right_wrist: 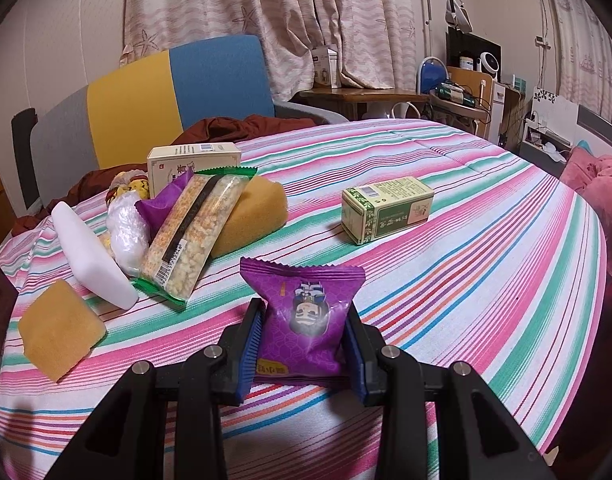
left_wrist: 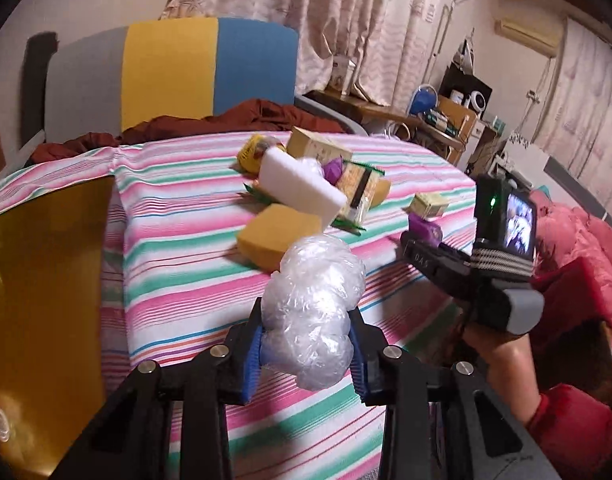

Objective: Organize objects
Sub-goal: 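Lift the bubble wrap with the left gripper and carry it over the tray, then release bubble wrap in the tray with left while right drops the purple packet there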

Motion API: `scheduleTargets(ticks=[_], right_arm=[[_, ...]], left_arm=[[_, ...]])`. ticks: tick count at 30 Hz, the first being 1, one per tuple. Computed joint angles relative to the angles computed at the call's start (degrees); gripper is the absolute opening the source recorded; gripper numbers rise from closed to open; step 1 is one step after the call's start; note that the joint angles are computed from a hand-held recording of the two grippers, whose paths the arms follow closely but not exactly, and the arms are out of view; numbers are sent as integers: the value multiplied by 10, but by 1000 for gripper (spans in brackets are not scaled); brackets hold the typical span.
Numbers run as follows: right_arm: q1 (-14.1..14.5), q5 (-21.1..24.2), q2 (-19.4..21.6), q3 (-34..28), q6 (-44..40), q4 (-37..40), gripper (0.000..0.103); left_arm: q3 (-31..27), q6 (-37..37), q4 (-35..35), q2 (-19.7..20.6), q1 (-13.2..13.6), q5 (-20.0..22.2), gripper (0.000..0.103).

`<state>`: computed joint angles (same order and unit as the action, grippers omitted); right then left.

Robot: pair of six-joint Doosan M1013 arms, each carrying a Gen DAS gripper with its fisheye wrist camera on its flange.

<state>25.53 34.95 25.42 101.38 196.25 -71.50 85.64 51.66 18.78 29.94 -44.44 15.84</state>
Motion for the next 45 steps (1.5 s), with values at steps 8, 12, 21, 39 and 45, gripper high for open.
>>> scheduleTargets(ticks=[8, 12, 21, 39, 45], right_arm=[[-1, -35, -10, 14, 22, -44, 36], [10, -45, -14, 17, 10, -39, 36], [41, -93, -31, 18, 34, -71, 36], [94, -235, -41, -25, 99, -204, 36], [105, -272, -32, -40, 10, -131, 36]], left_arm=[[30, -119, 82, -29, 11, -12, 36], [45, -190, 131, -41, 21, -6, 36], [74, -249, 137, -54, 45, 17, 36], [122, -385, 227, -80, 62, 98, 37], [128, -387, 225, -83, 59, 111, 53]])
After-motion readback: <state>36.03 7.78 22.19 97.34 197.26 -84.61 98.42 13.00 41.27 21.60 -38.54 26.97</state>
